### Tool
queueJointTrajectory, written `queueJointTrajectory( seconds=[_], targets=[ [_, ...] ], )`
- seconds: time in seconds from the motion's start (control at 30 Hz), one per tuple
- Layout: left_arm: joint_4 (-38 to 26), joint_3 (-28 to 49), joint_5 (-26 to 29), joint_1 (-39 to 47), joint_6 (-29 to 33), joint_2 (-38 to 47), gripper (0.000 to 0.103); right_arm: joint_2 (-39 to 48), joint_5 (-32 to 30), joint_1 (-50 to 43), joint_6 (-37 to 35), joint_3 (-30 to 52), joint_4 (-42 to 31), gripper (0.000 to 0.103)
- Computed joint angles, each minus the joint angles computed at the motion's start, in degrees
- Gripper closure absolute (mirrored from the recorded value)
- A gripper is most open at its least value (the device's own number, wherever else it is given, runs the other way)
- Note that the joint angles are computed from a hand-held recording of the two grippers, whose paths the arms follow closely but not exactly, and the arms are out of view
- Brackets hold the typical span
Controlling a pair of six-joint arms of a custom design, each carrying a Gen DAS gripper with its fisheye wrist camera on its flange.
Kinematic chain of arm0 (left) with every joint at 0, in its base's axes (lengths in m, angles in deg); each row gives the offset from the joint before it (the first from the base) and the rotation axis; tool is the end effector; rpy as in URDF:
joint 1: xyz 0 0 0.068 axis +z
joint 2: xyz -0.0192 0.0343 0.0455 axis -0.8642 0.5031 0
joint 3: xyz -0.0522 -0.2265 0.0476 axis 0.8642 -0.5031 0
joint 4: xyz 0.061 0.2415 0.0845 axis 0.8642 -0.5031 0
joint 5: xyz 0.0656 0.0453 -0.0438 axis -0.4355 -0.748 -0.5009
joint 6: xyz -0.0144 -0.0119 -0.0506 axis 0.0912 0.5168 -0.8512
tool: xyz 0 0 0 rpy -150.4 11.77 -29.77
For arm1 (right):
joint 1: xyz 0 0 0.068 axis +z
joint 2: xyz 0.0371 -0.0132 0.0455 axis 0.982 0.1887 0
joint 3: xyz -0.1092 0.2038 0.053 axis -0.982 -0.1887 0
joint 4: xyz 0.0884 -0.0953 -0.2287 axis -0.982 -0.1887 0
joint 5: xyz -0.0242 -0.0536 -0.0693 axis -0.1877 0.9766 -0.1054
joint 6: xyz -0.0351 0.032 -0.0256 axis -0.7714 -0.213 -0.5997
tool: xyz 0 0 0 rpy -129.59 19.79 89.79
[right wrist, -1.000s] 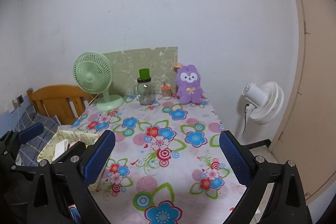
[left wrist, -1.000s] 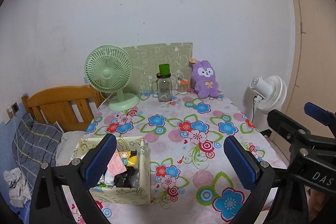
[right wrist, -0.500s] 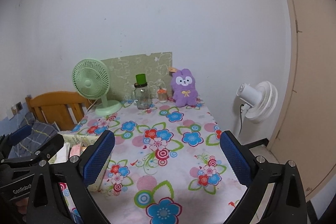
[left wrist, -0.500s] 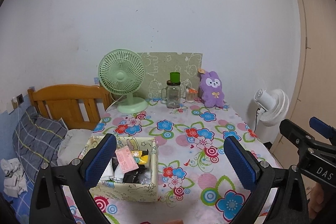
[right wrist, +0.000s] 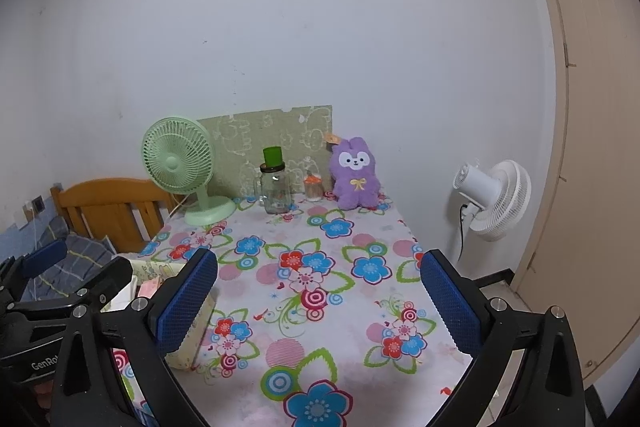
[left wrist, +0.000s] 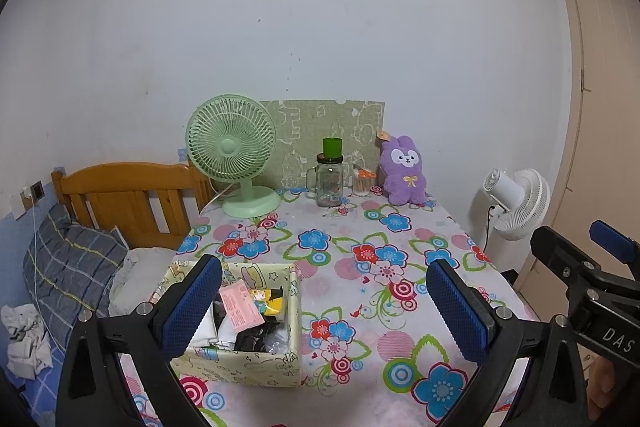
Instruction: Organize soft objects
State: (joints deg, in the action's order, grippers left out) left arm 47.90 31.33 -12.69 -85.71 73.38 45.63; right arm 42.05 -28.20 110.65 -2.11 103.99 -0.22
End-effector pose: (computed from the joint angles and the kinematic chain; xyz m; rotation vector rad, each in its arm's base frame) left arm 0.2285 -0.0956 0.2808 0.0054 1.9913 -0.0063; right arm 0.2154 0.1148 0.2502 0.0095 1.9236 0.1259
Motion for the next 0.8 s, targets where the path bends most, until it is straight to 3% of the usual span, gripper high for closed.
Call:
queueJointTrajectory(
  seconds=[0.8],
  targets=[
    [-0.6, 0.8, -1.0, 0.2, -0.9, 1.6, 0.0, 1.8, -0.8, -0.2, 0.2, 0.5, 0.8, 0.0]
  ],
)
